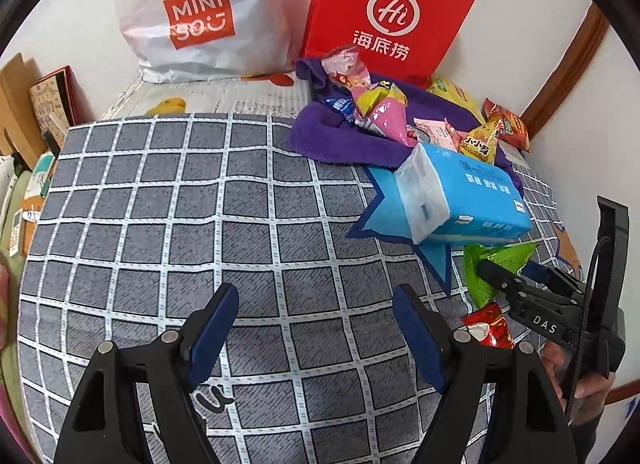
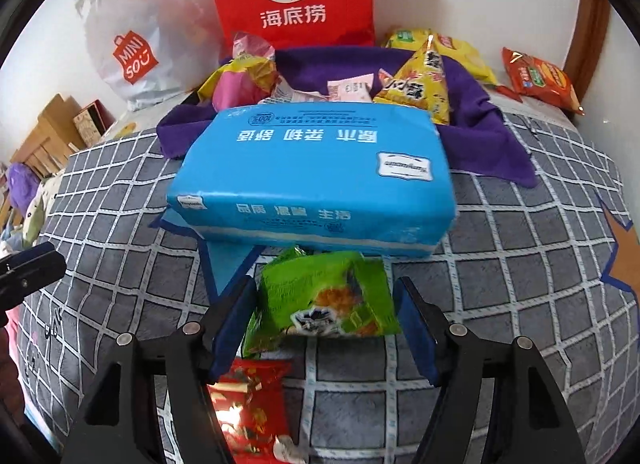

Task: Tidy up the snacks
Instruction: 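Grasp the red gold-printed packet with the left gripper while the right grasps the green packet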

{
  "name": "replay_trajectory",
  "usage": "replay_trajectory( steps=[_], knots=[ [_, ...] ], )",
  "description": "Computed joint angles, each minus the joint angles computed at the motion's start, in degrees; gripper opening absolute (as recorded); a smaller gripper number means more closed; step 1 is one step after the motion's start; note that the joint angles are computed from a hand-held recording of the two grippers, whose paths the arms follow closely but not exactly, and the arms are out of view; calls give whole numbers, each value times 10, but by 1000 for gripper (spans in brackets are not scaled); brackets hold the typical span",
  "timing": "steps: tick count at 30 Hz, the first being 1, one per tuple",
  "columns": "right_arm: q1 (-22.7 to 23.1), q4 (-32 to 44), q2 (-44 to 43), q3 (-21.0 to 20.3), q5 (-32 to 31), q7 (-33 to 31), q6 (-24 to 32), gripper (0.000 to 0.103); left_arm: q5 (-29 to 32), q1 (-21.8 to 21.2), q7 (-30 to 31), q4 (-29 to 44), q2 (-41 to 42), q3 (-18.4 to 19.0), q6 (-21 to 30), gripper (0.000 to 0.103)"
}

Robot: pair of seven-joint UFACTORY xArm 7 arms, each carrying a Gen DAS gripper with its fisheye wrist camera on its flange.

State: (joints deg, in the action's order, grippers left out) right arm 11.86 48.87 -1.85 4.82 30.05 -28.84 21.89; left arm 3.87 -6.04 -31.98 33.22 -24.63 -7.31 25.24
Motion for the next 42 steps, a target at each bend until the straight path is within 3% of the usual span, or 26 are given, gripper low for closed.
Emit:
replay_trajectory(
  steps=[5,16,18,21,22,24,27,30,35,42],
  knots=[
    [0,2,-2,-3,57,-62,20,51,4,-3,-7,5,8,-7,7,78],
    [0,-53,-86,-48,117,-131,8,49,-30,-58,-13,14,28,-17,17,78],
    [-2,-62,-101,-63,126,-145,11,49,-64,-87,8,15,40,-5,6,78],
    [-6,-75,-119,-85,137,-163,16,50,-173,-160,90,18,67,48,-21,78],
    [-9,-79,-125,-92,140,-172,20,50,-190,-167,97,20,78,47,-28,77],
    [-12,-87,-133,-102,144,-187,23,50,-155,-127,56,19,84,-3,-48,78],
    [-17,-101,-145,-113,148,-207,18,50,-160,-137,54,35,103,-7,-50,78],
    [-21,-109,-151,-126,154,-227,16,50,-128,-131,22,55,122,-27,-43,78],
    [-30,-114,-148,-137,165,-254,23,50,-32,-117,-68,100,163,-56,-24,78],
    [-48,-117,-144,-144,177,-271,30,50,180,-129,-225,167,214,-77,52,77]
  ],
)
